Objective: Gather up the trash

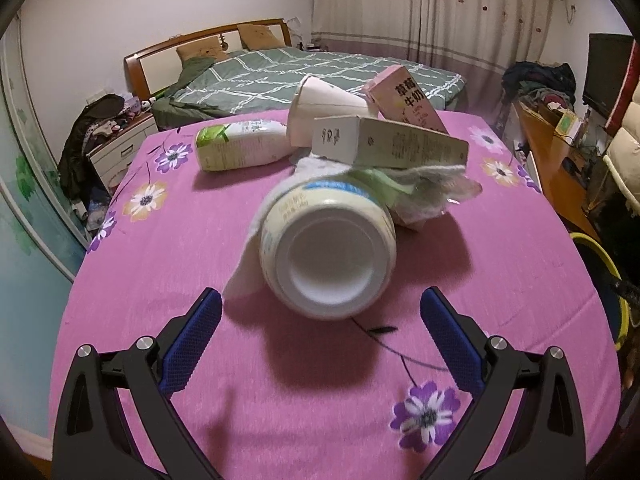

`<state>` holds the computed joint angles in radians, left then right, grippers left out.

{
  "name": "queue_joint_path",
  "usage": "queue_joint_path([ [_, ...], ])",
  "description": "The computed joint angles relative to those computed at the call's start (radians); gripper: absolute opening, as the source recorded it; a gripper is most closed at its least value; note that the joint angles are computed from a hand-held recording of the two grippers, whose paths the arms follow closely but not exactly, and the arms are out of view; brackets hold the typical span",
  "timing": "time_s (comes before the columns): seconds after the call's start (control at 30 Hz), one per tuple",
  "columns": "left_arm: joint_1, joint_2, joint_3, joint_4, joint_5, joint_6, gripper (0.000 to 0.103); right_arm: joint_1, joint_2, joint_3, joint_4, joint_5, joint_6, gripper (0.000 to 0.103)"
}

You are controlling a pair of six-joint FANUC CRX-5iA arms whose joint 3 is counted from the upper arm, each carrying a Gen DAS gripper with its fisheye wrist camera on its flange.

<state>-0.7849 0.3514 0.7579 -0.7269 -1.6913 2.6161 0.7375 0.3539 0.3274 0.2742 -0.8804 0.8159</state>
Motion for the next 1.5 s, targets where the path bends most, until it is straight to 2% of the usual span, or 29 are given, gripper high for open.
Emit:
queue_joint_path([
  [0.4, 0.037, 0.035, 0.046, -0.005, 0.003, -0.036, 0.097, -0.004, 0.004, 0.002, -0.02, 0.003, 0.009, 0.043],
  [0.57, 0.059, 0.025, 0.015, 0.045, 0.028, -0.014, 0.079, -0.004, 0.005, 0.002, -0.022, 0.005, 0.007, 0.043],
  [0.87, 0.053, -0.017, -0.032, 0.064, 0.047, 0.016, 0.078, -0.002, -0.006, -0.011, -0.027, 0.02, 0.004, 0.043],
  [1.13, -0.005, -0.072, -0.042, 0.041, 0.016, -0.003, 0.078, 0.005, -0.024, -0.027, -0.045, 0.037, 0.016, 0.043],
  [1.37, -0.035, -0.1, -0.01, 0.047, 0.002, -0.046, 0.078, 0.013, -0.04, -0.051, -0.017, 0.044, -0.003, 0.043],
  [1.5, -0.063, -0.057, 0.079, 0.018, -0.059, -0.108, 0.078, 0.015, -0.061, -0.081, 0.012, 0.055, -0.026, 0.043],
])
